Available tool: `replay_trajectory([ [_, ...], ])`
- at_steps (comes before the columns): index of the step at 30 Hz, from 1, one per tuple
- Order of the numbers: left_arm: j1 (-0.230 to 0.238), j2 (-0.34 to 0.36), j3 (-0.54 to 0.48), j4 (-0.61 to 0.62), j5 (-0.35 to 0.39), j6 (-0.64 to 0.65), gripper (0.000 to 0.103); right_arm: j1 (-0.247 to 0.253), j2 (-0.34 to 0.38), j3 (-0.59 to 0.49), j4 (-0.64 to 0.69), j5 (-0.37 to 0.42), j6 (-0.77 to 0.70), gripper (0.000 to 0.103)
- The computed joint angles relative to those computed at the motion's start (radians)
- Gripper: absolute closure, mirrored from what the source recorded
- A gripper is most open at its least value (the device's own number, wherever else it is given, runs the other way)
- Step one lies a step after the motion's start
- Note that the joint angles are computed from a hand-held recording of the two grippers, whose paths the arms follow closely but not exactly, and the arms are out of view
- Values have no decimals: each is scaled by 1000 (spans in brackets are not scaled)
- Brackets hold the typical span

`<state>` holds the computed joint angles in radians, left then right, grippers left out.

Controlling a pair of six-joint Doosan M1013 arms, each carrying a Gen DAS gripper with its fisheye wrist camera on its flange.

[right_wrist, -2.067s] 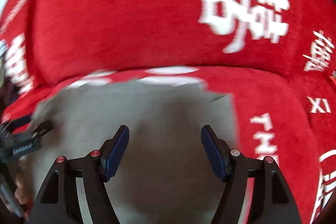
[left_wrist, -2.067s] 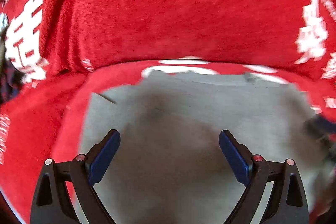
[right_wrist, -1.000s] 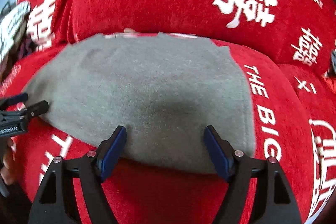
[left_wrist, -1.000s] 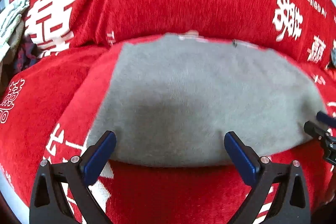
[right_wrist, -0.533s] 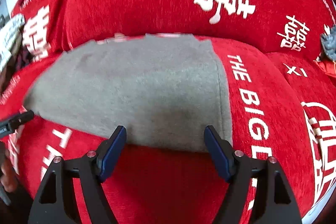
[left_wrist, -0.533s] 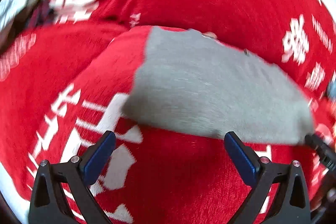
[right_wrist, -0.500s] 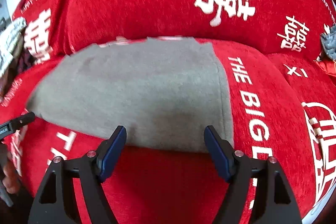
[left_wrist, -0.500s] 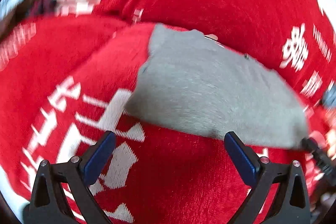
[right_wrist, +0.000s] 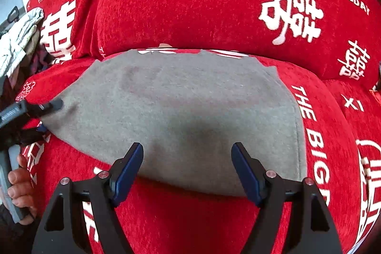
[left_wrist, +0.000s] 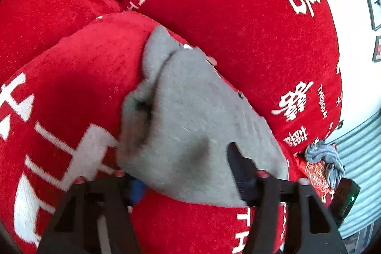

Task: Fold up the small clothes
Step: 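Grasp the folded sweater edge with the left gripper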

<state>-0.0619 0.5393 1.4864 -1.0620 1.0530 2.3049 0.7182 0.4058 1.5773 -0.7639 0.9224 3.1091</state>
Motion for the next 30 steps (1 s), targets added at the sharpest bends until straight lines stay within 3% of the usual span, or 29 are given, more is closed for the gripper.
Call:
replay_trajectory([
  [3,14,9,1,-49,30,29,52,-19,22,-45,29,10,-68,24],
  [5,17,18,-5,-58,46,21,72,-34,39,-79,50,-8,-108,24],
  [7,20,33,-19,-55,70,-13,85,-50,59,-116,75,-27,-148,24],
  [12,22,40,-27,-62,72,-30,85,-93,135,-248,173,-51,-315,24],
  [17,16,42,-36,-39,40,-70,85,-150,235,-413,410,-58,-510,24],
  [23,27,55,-47,-71,68,-75,85,-200,342,-570,654,-53,-596,24],
  [26,28,55,-51,-71,70,-71,85,-218,409,-669,780,0,-647,24],
  [30,16,35,-41,-25,19,-63,86,-208,496,-833,736,146,-652,12],
])
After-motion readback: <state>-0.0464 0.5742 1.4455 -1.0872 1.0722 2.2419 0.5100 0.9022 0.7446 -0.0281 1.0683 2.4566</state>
